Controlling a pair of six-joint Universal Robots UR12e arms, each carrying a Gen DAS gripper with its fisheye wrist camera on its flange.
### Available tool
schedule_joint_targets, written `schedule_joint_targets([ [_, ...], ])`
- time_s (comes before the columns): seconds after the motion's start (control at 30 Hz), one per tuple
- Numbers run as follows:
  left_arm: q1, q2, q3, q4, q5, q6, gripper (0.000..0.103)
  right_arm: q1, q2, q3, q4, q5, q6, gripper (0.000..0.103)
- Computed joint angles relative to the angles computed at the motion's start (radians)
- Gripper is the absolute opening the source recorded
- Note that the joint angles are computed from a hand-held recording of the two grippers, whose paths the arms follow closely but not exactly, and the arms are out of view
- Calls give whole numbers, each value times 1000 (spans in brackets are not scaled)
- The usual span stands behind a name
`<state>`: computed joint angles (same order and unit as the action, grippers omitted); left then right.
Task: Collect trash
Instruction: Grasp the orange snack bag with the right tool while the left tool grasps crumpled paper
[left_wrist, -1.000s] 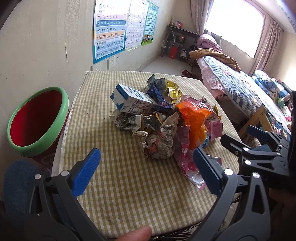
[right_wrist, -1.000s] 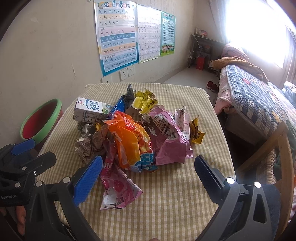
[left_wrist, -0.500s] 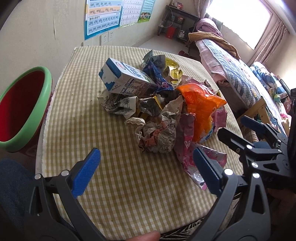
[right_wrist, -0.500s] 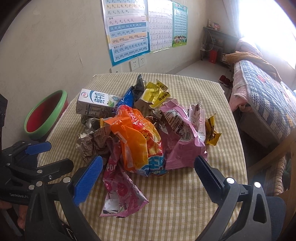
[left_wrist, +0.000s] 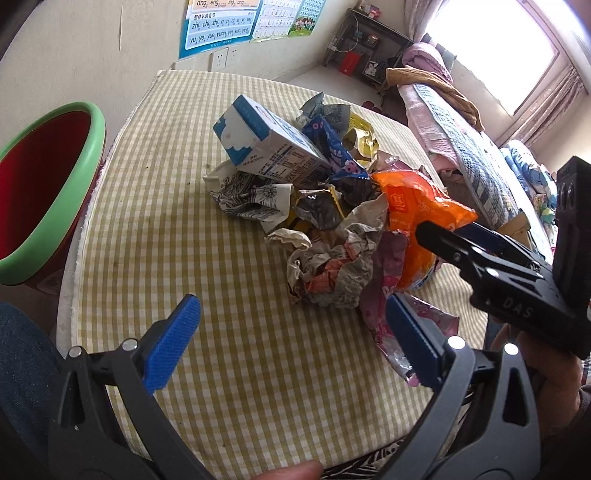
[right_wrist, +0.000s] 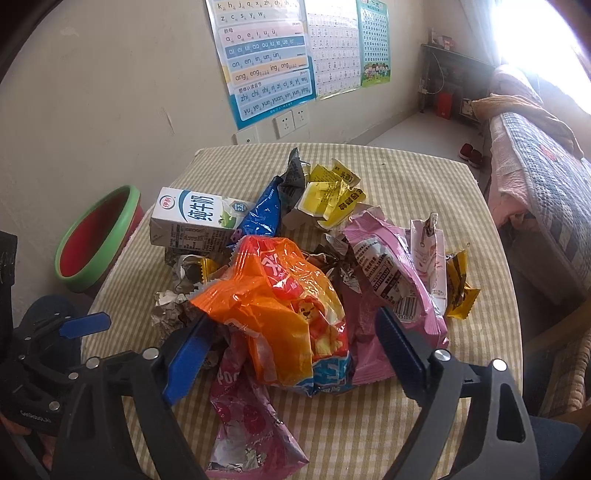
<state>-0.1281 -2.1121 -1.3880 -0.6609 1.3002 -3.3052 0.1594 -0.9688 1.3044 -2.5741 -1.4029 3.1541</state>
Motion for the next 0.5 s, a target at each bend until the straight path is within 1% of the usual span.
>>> schedule_joint_targets([
  [0.07, -3, -4, 6, -4, 2, 11, 98, -1, 7, -10, 11, 2, 3, 67],
  [0.1, -5, -7, 11, -9, 4, 17, 98, -2, 10, -14, 15, 7, 7, 64],
  [0.17, -8, -14, 22, -23, 13, 29, 98, -6, 15, -21, 29, 26, 19, 38],
  [0.2, -10, -17, 27, -27, 15, 33, 98, -7, 15, -22, 34, 29, 21, 33],
  [0.37, -16, -36, 56, -39, 16, 55, 98, -17, 1, 0, 13, 55, 41, 33],
  [0.5, -21, -56, 80, -60, 12, 63, 98, -21, -17, 25, -34, 62, 43, 33],
])
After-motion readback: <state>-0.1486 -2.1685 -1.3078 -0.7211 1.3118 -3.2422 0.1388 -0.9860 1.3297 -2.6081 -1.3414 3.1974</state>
